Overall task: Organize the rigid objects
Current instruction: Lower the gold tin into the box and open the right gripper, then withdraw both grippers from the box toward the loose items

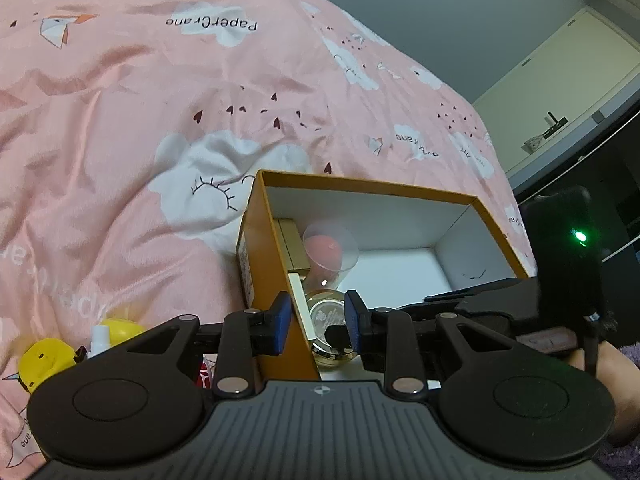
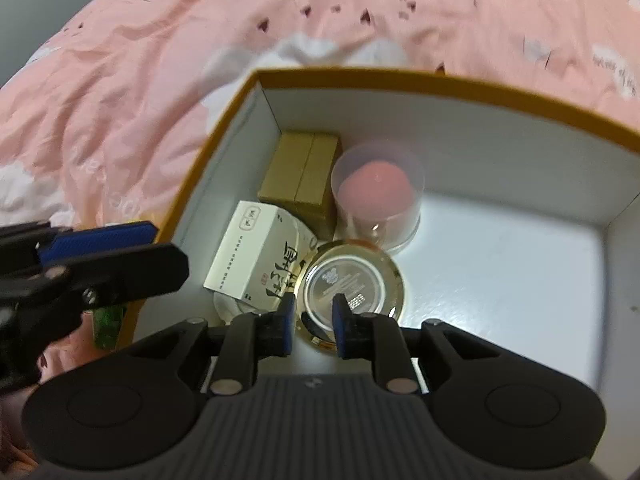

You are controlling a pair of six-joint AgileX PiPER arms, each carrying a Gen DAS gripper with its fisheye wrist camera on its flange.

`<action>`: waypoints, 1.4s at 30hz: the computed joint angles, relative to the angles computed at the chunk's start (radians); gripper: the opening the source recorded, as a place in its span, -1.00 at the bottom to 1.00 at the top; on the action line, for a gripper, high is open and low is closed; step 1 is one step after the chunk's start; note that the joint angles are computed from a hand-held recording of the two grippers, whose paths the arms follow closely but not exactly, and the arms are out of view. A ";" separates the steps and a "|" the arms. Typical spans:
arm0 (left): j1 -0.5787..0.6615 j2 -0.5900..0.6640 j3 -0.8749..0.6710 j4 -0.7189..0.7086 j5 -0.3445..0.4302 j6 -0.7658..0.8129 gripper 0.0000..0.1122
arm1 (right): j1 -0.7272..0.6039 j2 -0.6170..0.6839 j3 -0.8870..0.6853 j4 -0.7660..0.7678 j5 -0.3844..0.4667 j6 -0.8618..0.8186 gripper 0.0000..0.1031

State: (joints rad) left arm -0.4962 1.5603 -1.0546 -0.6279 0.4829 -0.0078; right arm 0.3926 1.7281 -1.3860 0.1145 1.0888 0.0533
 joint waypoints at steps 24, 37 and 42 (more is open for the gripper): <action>-0.124 -0.351 0.218 0.766 -0.149 -0.620 -0.39 | 0.422 -0.437 0.381 -0.586 -0.447 0.587 0.37; -0.252 -0.535 0.428 1.516 -0.065 -1.309 -0.12 | 0.733 -0.404 0.428 -0.916 -0.416 0.898 0.48; -0.160 -0.603 0.458 1.257 -0.059 -1.053 0.10 | 0.780 -0.360 0.421 -0.934 -0.434 0.863 0.48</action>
